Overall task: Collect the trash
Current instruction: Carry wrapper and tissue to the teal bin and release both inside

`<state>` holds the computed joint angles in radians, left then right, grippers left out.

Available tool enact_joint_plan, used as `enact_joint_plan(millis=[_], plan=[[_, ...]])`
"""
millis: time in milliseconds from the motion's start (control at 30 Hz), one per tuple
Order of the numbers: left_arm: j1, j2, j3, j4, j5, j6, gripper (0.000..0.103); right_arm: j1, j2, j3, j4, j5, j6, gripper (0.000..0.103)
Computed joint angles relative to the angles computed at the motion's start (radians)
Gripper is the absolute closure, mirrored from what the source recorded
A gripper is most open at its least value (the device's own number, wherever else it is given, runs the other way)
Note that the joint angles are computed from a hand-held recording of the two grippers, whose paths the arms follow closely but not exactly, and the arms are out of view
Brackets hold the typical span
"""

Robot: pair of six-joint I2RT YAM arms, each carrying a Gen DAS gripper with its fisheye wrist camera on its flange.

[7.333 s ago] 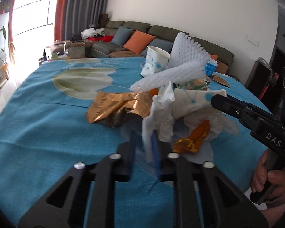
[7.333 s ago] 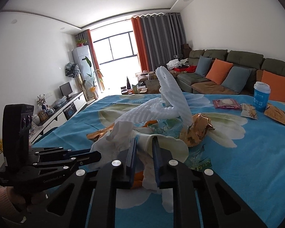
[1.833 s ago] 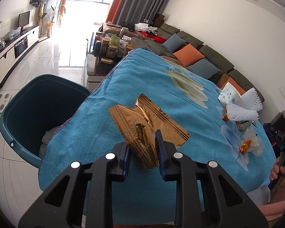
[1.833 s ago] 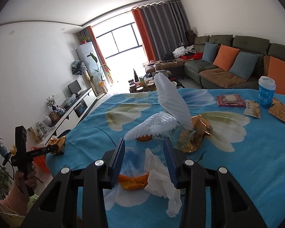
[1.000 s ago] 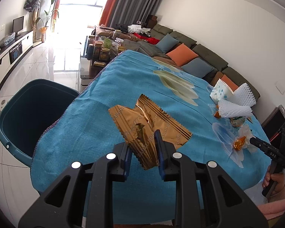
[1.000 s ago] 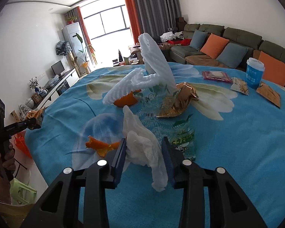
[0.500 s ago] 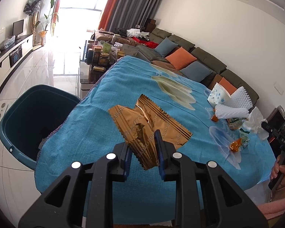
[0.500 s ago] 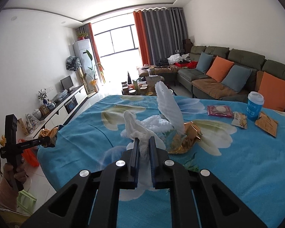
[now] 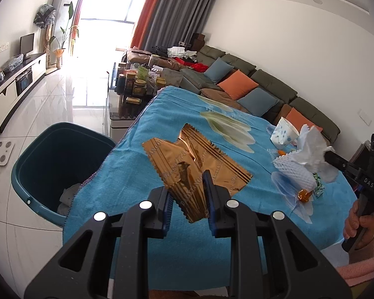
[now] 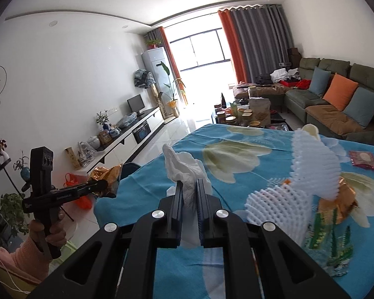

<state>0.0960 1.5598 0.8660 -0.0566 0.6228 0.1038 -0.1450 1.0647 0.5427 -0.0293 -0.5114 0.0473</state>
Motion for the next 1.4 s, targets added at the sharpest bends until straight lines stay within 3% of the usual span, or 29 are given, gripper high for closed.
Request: enact_joint_plan(millis=[500,867,1400], plan=[[0.112,-0.041,0.003,-0.018,-0.010,0.009,0.080,0.247,0.338,0.189,0.163,0.006,0.057,0.094],[0.204,0.015,0.055,-0.017,-0.038,0.013,0.080,0.401,0.541,0.397,0.143,0.030,0.063,0.094],[0.268,0.152,0.167,-0.024,-0.100,0.005,0.080,0.489,0.775,0.676,0.039,0.039,0.051,0.094]])
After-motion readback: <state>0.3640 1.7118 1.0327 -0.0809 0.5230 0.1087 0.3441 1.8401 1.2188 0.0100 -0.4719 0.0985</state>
